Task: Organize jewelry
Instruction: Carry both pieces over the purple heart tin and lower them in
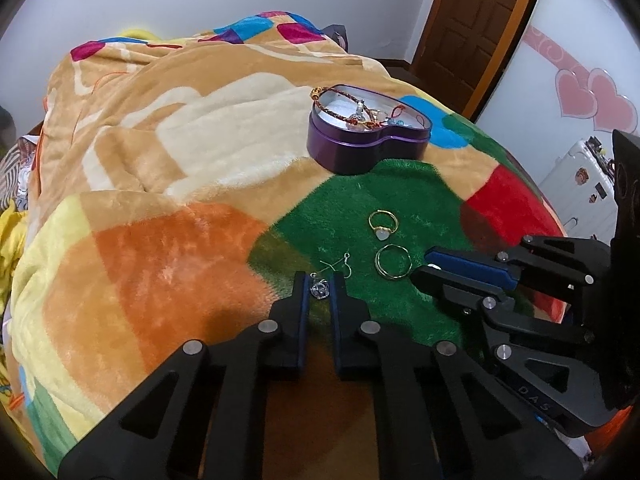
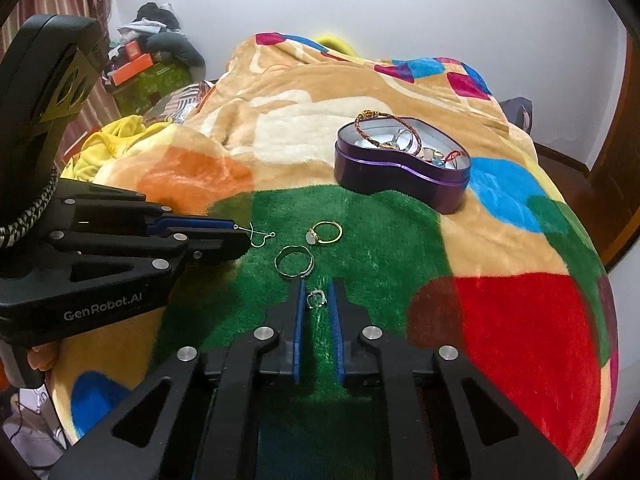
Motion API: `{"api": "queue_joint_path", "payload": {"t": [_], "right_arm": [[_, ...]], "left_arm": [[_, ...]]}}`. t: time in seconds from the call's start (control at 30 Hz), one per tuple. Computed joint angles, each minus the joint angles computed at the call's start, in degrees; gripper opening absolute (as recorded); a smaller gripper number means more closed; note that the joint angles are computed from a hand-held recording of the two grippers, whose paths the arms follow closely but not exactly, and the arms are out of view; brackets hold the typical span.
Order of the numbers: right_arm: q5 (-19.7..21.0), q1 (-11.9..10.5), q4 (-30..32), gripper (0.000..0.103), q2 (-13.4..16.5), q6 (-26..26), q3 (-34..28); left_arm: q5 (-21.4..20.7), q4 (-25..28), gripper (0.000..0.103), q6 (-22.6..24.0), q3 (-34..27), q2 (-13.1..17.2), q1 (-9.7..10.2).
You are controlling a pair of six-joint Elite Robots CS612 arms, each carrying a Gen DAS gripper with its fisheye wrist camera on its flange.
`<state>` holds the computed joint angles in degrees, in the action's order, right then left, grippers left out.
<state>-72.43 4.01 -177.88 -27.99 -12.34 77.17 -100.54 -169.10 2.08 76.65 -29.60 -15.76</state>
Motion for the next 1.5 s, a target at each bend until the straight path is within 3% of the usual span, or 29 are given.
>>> {"api": "queue_joint_path", "payload": {"t": [0.83,1.5], "right_arm": [[-1.75,-1.3,-8.57,0.009,-1.74,5.55,1.12],[-1.88,-2.28,-15.09,0.009,-0.64,9.13,-2.59]], "left_arm": [[1.46,-9.53,0.009,0.4,1.58,-2.69,-0.02],[-0.7,-12.38,0.009,0.62,-4.52,-0.85,-0.52]]}}
